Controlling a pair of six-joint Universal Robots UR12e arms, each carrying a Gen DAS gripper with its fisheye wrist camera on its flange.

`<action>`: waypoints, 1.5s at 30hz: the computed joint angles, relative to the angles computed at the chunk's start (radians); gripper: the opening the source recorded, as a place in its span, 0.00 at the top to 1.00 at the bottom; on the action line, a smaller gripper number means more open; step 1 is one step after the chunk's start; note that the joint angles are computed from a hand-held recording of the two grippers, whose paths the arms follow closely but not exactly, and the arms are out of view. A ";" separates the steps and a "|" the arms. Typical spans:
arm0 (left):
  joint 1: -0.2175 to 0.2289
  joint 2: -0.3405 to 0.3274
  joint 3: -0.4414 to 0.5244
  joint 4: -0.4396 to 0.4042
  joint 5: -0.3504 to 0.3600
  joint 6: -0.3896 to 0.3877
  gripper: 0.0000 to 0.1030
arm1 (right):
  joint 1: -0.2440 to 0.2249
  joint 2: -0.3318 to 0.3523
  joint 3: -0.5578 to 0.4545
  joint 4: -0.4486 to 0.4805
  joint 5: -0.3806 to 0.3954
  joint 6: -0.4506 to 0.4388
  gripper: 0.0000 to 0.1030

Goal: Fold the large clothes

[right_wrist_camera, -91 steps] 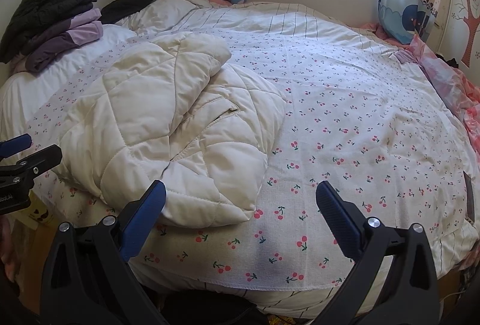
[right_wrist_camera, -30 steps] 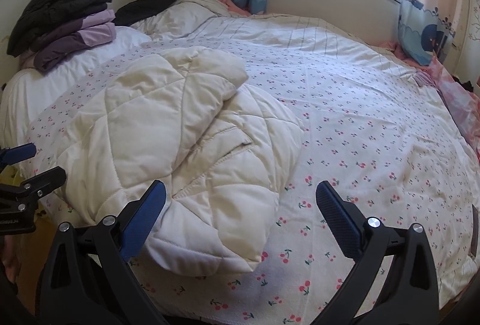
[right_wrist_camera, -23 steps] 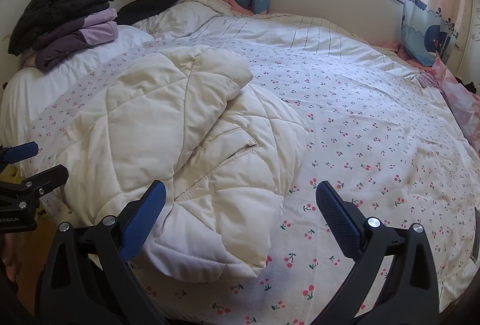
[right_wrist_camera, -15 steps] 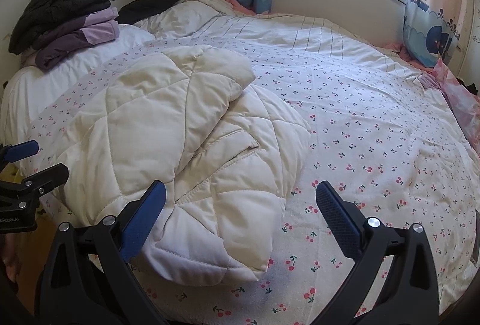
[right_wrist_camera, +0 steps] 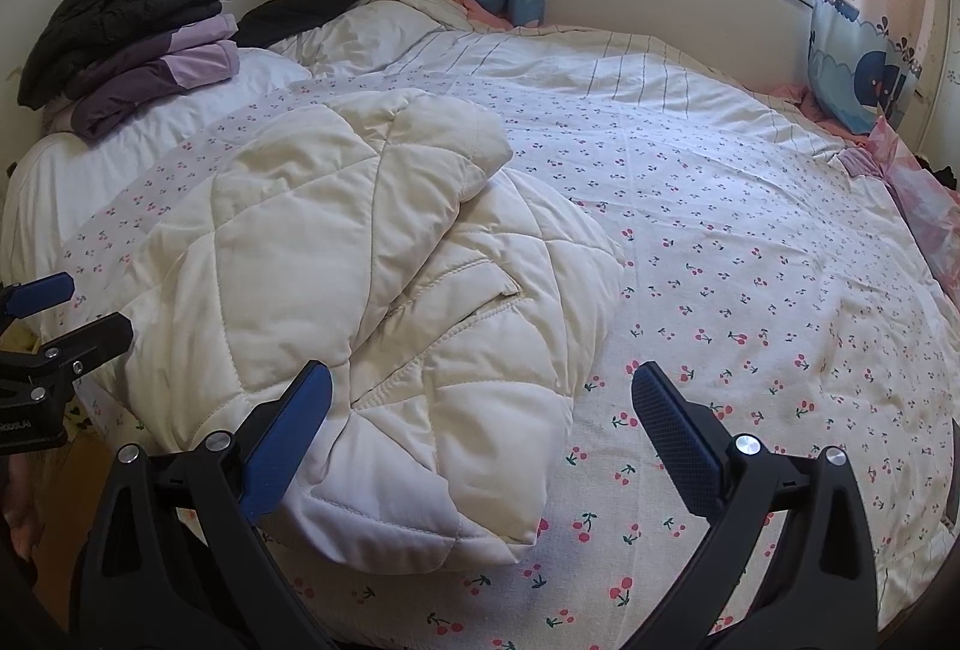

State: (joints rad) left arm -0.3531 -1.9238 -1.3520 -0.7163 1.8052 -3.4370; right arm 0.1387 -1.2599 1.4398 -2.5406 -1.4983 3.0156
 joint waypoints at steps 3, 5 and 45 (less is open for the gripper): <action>-0.001 -0.002 0.005 -0.008 0.003 0.009 0.06 | 0.000 0.000 0.000 0.000 0.000 0.001 0.06; 0.000 -0.001 0.004 -0.005 -0.001 0.010 0.06 | 0.000 -0.001 0.000 0.000 -0.001 0.001 0.06; -0.023 0.005 0.025 0.031 0.007 0.060 0.06 | -0.001 -0.010 0.015 0.003 -0.064 -0.006 0.06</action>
